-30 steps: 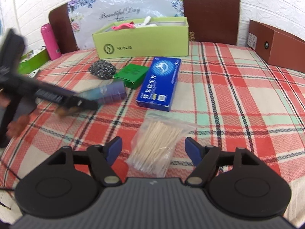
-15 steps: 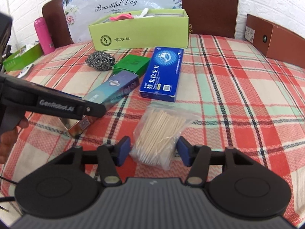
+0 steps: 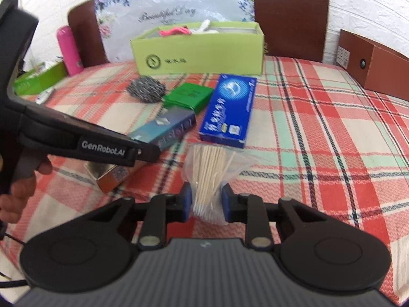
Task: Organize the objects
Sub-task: 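Carry the toothpick bag and VIXX box into the lime-green box and release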
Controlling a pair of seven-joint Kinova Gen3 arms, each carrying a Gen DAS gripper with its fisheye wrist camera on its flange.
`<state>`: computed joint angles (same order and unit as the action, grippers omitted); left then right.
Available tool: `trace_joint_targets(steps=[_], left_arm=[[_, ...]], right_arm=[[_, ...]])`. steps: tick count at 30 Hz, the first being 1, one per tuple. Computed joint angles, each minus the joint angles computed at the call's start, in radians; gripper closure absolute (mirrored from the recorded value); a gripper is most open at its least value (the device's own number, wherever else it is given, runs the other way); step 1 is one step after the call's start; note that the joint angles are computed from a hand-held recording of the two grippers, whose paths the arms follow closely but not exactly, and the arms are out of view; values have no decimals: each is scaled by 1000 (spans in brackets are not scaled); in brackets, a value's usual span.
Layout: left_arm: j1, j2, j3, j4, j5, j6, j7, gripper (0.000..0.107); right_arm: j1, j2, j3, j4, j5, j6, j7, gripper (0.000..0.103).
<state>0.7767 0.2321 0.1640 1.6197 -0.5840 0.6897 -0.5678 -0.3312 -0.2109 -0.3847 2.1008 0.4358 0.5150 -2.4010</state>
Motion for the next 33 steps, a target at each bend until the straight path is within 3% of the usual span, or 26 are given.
trace_joint_targets(steps=[3, 9, 14, 18, 23, 33], left_arm=[[-1, -40, -3, 19, -12, -21, 31, 67], [-29, -94, 10, -1, -92, -49, 97, 67], [-52, -72, 12, -96, -171, -30, 124, 67], [-79, -18, -7, -216, -138, -20, 60, 67], [-81, 76, -61, -378, -89, 4, -9, 67], [-147, 276, -116, -644, 124, 44, -195, 67]], right_arm=[[-39, -34, 74, -5, -96, -33, 108, 80], [20, -37, 82, -63, -138, -99, 205, 80], [37, 9, 137, -139, -187, -152, 315, 80], [92, 73, 122, -219, -135, -174, 318, 80], [88, 184, 146, -338, -25, -176, 276, 80], [23, 424, 280, -558, -85, -166, 404, 80]])
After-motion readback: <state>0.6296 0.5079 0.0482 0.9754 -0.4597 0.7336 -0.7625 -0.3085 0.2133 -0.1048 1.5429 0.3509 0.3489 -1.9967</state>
